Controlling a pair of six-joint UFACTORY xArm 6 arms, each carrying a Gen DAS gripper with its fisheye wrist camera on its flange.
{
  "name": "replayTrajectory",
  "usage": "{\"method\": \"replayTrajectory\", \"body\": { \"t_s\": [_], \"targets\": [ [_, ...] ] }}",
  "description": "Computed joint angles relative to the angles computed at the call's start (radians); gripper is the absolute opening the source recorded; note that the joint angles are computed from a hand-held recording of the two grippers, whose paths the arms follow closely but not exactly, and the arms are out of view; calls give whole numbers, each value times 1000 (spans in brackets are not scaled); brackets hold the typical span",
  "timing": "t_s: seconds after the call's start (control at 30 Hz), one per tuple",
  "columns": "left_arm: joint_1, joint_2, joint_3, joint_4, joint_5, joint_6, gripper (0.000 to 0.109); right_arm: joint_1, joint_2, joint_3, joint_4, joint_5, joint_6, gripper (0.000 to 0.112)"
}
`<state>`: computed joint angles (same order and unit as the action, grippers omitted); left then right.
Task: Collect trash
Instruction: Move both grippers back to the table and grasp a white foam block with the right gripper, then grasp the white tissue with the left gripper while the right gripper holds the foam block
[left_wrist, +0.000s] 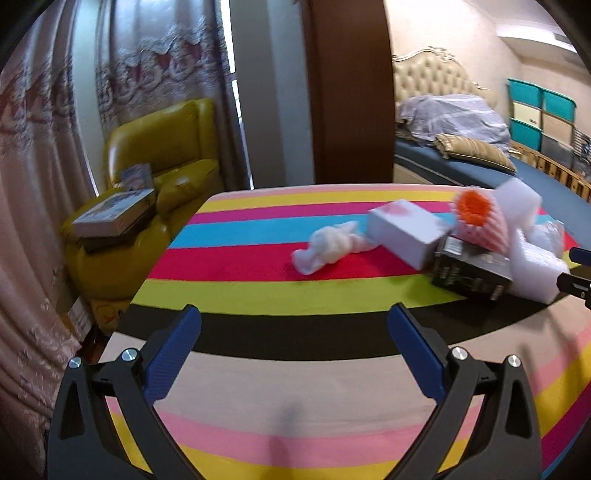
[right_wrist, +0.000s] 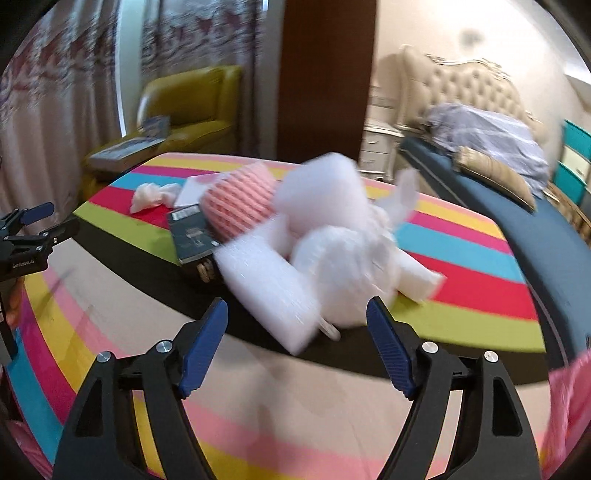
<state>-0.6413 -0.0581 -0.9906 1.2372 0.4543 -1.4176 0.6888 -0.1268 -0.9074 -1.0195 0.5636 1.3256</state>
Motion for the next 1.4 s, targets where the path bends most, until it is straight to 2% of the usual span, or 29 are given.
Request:
{"method": "replayTrajectory", "body": {
  "t_s": [0.17,0.23,0.27,0.4,0.5,0.7,0.87,1.0,1.23,1.4],
  "targets": [
    [16,-21,22,-28,23,1,98,-22,94,-75,58,-64,-137,74],
    [17,-30,28,-34,37,10,98,-20,119,-88,84,-63,-163,73],
    [17,-31,28,-39,41,15,98,-17,120,-88,96,-64,-173,69],
    [24,-24,21,-60,29,31,98,5,78,-58,108,-56,-183,43],
    [30,-1,5,-91,-3,51,98,28,24,-10,131,-58,-182,40],
    [8,31,-25,-83,-30,50,98,77,-50,42,151,-11,-135,40],
    [7,33,-24,-71,-43,46,98,112,-93,53,83,51,-65,43],
    [16,20,-6,-72,-60,24,98,109,-87,36,73,31,-80,46],
    [16,-8,24,-49,-52,-2,98,83,26,-32,129,-20,-176,47],
    [29,-16,37,-65,-53,1,98,85,33,-25,157,-14,-200,48]
  ]
}}
